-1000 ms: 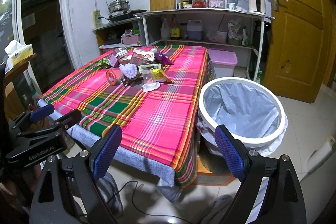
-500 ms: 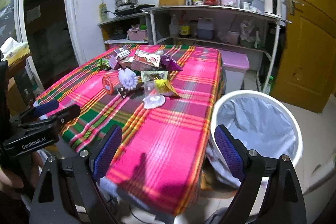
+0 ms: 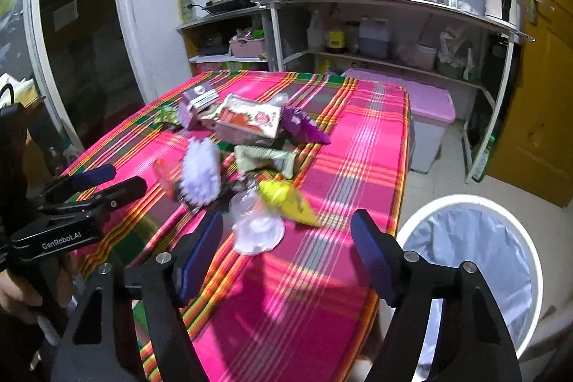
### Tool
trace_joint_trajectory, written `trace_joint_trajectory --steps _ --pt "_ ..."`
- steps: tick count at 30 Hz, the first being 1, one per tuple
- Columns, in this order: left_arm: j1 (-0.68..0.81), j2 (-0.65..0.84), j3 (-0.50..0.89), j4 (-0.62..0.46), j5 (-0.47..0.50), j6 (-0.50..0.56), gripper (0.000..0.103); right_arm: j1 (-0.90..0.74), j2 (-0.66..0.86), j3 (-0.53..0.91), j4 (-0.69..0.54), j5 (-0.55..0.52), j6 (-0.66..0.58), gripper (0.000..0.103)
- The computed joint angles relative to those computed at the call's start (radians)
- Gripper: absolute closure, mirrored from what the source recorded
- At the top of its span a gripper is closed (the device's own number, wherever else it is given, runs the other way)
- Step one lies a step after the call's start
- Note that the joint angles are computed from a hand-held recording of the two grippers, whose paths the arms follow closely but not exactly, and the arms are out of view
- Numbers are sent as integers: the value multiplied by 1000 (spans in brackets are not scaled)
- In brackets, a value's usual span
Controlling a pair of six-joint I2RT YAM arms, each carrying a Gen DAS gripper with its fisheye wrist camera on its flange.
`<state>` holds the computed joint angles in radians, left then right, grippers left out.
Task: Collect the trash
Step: 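Move the right tool to the clear plastic cup and close around it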
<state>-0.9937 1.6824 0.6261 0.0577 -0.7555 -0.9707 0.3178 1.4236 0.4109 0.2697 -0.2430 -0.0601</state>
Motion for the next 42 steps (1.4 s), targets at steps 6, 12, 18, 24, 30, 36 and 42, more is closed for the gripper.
trace_joint_trajectory --steps 6,12,18,24,30,36,42 --pt "102 58 2 118 94 94 24 -21 154 118 -36 -70 -9 40" --pt "148 103 22 157 152 128 32 -30 225 181 -65 -132 -18 43" --pt "155 136 35 171 204 137 56 -56 286 258 -138 -230 -27 52" --pt "139 130 33 182 190 149 57 -117 374 357 -252 -377 -13 54" --pt "137 120 22 197 196 153 58 -170 449 437 -347 -490 14 54" --pt "107 78 -9 195 144 131 58 -154 341 343 -284 -412 -3 74" --pt "68 39 -26 162 108 99 58 -60 175 197 -187 -285 -55 68"
